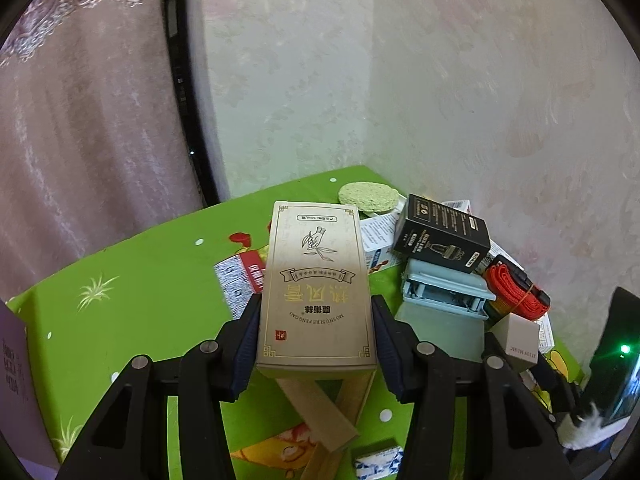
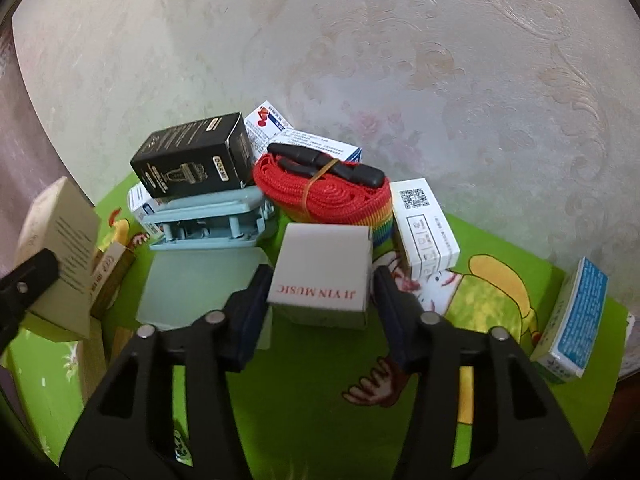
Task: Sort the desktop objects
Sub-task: 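Grasp the tall cream box with the left gripper, then lift the tall cream box with the left gripper while the right gripper grasps the white JIYIN MUSIC box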
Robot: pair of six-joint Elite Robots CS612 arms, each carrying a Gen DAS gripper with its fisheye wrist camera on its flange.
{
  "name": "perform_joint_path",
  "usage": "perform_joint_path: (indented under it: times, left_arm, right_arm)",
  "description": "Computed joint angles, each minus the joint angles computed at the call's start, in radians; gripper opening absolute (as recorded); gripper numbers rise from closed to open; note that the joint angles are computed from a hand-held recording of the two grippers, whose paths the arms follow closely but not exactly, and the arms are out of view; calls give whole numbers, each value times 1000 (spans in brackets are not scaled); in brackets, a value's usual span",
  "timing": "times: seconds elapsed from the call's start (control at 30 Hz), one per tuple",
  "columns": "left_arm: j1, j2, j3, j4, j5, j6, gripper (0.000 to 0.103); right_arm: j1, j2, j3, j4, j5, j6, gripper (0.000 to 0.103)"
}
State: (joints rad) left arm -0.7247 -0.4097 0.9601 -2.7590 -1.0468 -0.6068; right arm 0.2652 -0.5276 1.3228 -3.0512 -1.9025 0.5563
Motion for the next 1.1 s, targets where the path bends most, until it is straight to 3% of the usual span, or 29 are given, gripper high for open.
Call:
perform_joint_path:
  times: [0.1,0.3,0.33,0.4,0.57,0.8,1.0,1.1]
  left_arm:
    - [2,-10,25,-19,-2,-18,52]
    - [3,-22,64,-54,-9,-38,52]
    - [2,-26,75,-67,-9,-40,52]
    - [-1,-33,95,-86,-7,-41,52]
    - [-2,-49,137,-130,3,-58,52]
    - [-6,-91,236,-240,42,-75,52]
    - [-13,-146,349,-343,108,-116,52]
    - [-18,-180,416,-395,157,-138,52]
  right_arm:
    - [4,7,-6,-11,1,-11,81]
    - [0,25,-45,5,-2,9,82]
    - [-3,22,-39,3,3,18,79]
    - [-9,16,-33,8,10,29,45]
    - [-18,16,-27,-11,43,44,45]
    - [-12,1,1,-117,60,22,44]
    - [-3,-49,83,-235,176,-49,45]
    - [16,-51,76,-268,208,-100,45]
